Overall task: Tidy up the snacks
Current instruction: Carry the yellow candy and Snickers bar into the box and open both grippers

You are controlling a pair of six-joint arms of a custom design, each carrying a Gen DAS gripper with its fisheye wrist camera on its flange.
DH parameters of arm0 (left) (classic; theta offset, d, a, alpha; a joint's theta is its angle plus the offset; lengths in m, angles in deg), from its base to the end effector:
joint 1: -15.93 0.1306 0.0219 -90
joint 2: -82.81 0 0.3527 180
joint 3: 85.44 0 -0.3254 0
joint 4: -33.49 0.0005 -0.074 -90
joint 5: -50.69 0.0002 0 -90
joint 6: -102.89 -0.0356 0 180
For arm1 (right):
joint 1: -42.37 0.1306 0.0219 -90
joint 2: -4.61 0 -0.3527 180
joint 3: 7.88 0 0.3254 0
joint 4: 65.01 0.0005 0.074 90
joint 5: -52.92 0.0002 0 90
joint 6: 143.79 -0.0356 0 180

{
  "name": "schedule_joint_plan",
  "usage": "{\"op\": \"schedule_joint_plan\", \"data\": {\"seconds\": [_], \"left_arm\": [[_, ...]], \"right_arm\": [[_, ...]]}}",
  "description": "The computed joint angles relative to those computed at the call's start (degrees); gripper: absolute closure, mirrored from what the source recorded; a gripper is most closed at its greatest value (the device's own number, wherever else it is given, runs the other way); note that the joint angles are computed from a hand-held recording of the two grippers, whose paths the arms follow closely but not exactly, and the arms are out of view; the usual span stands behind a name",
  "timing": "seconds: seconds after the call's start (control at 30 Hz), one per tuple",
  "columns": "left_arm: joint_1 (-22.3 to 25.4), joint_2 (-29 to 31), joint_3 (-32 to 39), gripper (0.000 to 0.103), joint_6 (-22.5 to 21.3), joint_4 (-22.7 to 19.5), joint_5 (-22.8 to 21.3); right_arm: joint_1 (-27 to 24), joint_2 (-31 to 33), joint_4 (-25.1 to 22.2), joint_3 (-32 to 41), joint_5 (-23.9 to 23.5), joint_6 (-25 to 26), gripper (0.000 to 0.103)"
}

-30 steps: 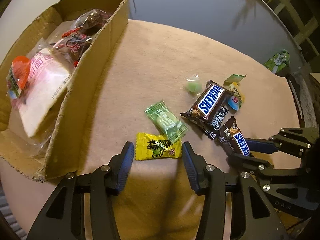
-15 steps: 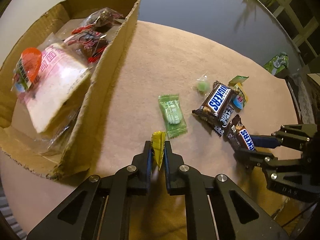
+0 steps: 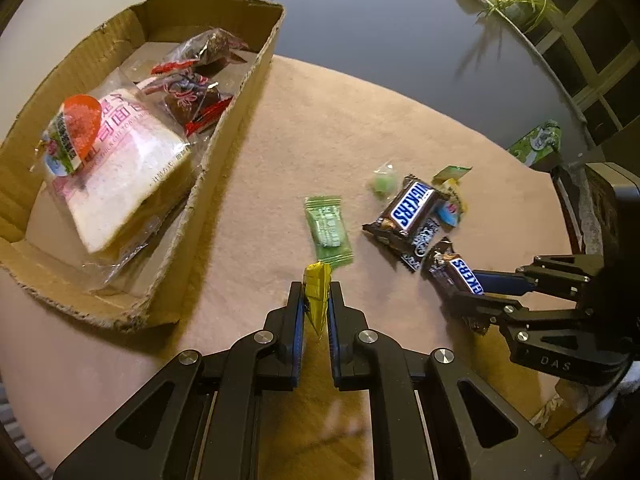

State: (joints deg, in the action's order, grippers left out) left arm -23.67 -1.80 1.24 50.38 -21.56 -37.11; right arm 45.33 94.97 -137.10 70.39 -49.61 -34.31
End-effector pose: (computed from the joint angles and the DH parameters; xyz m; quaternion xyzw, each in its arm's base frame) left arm 0.3262 -0.2723 0.3341 0.0223 0.9735 -0.1560 0.1659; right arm 0.3523 0.0254 0.3069 -0.1986 0.9727 0.1006 0.0656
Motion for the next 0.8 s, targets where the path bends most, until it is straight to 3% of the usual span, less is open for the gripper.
{"op": "schedule_joint_plan", "data": {"seconds": [0.2,0.43,0.8], "left_arm": [[0.6,-2.1,0.1,0.094,-1.2,-0.3,-0.3],[0.8,-3.6,-0.1,0.094,0.3,0.1,-0.6],[4.6,-7.4,-0.4,0.094,0.5,-1.0,-2.8]], "right_arm": [[-0.6,-0.7,-1.6,2.2,-1.3,1.1,0.074],[-1.5,-1.6,-3.0,3.7,-2.3,1.6,0.074],[2.4,-0.9,-3.9,11.8,-4.8,-0.6,0.074]]}}
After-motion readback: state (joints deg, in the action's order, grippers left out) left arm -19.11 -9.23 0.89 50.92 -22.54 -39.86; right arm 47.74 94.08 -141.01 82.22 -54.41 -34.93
